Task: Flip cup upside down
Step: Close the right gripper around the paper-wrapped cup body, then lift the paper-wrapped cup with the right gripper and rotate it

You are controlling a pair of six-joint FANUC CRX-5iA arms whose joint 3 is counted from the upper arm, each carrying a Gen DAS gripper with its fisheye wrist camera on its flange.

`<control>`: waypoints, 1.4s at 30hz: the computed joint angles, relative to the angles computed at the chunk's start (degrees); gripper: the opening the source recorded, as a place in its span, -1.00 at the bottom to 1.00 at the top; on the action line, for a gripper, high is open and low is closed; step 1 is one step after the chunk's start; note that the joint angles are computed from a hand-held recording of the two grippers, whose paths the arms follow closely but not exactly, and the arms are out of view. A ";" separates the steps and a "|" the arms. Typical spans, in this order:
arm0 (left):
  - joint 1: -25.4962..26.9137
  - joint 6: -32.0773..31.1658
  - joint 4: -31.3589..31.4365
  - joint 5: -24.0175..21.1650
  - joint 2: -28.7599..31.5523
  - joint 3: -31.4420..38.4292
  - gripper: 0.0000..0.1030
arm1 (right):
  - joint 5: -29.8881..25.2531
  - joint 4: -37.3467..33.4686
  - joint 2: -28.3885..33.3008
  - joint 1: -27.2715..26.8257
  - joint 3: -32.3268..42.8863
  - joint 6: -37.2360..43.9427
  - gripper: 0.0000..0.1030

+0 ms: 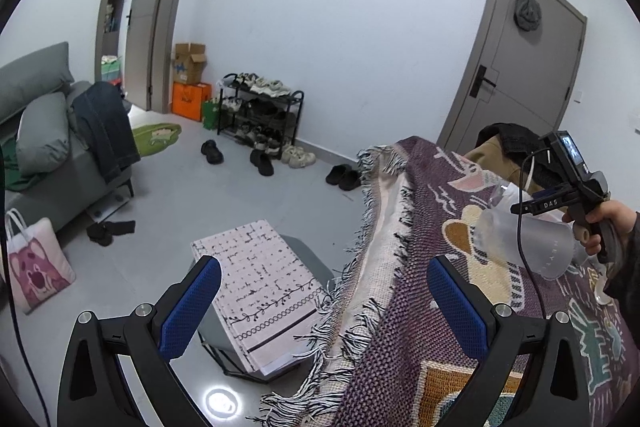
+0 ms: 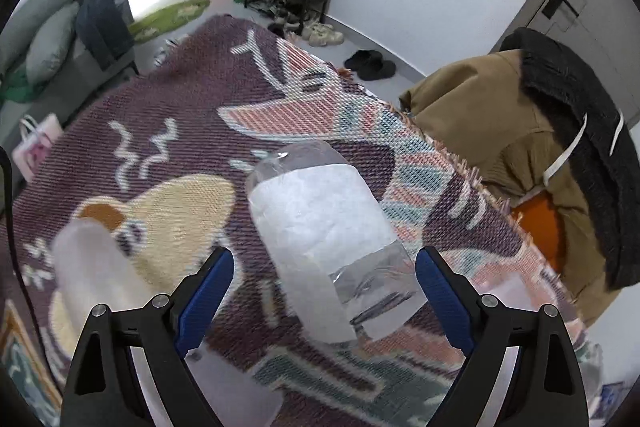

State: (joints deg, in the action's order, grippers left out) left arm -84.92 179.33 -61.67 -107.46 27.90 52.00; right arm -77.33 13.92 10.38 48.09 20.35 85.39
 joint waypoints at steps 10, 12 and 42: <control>0.09 -0.01 0.38 -1.33 0.82 1.51 0.99 | -5.16 4.47 4.95 0.43 2.56 1.76 0.74; -0.36 -0.75 -0.19 -2.44 1.20 2.34 0.99 | -5.46 5.23 5.15 0.49 2.87 0.91 0.44; -6.41 -6.16 -7.04 0.87 8.47 16.48 0.99 | -13.01 10.81 -28.89 19.94 -15.50 -22.11 0.37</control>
